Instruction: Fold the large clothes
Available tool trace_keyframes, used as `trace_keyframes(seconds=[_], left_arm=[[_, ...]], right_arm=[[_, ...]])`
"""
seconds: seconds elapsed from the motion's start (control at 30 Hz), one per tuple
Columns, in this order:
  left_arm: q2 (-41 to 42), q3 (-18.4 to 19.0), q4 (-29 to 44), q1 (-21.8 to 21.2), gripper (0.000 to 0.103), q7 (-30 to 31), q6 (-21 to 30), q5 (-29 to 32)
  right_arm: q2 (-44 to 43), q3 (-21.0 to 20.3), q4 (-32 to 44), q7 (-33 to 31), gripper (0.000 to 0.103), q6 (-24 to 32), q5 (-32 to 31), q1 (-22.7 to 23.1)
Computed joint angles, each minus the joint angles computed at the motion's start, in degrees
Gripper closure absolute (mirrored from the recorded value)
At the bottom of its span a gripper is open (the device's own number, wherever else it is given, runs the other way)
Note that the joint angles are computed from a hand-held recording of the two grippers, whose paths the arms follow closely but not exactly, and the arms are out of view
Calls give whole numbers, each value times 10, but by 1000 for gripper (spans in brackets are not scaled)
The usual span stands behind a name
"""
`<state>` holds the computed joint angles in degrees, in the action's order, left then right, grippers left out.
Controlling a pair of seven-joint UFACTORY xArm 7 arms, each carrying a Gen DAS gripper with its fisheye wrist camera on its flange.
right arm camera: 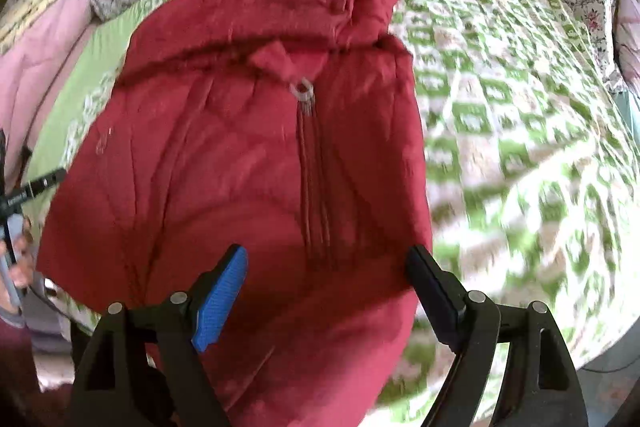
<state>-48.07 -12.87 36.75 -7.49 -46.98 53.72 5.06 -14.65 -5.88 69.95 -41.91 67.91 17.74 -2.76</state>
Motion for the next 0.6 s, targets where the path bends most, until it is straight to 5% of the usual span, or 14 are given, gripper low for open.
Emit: trace_keyframes(seconds=[0.2,0.6], left_arm=[[-44,-2,-19,-17,10,0,26,-13],[-150,5,-93,-47,10,-31,41,-68]], right_arm=[[-26,-22,-22,-2,20,10,-15,-23],[-3,-76,2,-7,32,144,124,-64]])
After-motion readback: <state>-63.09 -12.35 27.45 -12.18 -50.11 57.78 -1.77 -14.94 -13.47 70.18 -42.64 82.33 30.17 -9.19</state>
